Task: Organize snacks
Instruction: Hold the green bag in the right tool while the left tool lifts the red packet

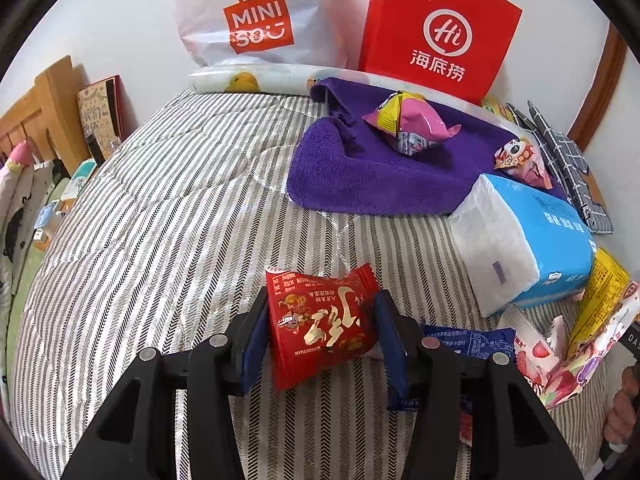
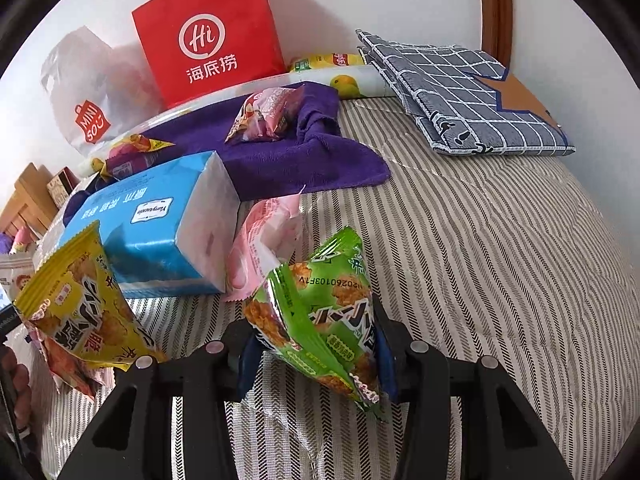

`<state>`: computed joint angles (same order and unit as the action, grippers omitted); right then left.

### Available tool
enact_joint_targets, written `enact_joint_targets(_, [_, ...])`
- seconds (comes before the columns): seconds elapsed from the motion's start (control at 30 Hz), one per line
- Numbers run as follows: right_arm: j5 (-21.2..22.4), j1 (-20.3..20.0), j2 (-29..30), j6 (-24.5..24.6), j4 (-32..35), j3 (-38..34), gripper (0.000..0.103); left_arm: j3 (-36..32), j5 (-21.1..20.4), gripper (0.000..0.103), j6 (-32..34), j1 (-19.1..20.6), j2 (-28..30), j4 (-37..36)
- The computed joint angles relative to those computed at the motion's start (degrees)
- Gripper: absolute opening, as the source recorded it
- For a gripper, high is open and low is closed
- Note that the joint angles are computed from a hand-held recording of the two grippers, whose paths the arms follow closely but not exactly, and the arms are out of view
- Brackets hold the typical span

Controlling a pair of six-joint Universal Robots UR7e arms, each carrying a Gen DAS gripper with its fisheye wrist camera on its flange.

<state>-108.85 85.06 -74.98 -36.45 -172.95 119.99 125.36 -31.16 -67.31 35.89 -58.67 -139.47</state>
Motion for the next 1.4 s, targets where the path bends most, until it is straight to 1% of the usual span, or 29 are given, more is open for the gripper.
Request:
enact_joint_targets(0.17, [-0.04, 0.06, -0.07, 0.05, 0.15, 0.02, 0.047, -0.51, 0.12, 0.049, -0.92, 0.02, 0.14, 1.43])
enact_joint_targets(0.37, [-1.22, 0.47, 0.35, -0.86, -0.56, 0.10, 0.048, -0.69, -0.10, 0.051, -0.26, 0.08, 0.36, 1.28])
enact_joint_targets(0.97, [1.01, -0.42, -0.53, 0.49, 0.89, -0.08, 0.044, -0.37, -0.15, 0.051, 0.07, 0.10, 0.16, 0.60])
enact_joint_targets(1.4, [1.06, -0.44, -0.55, 0.44, 0.88, -0.07, 0.044, 0.23, -0.19, 0.052, 0.33, 0.02, -0.04, -1.07])
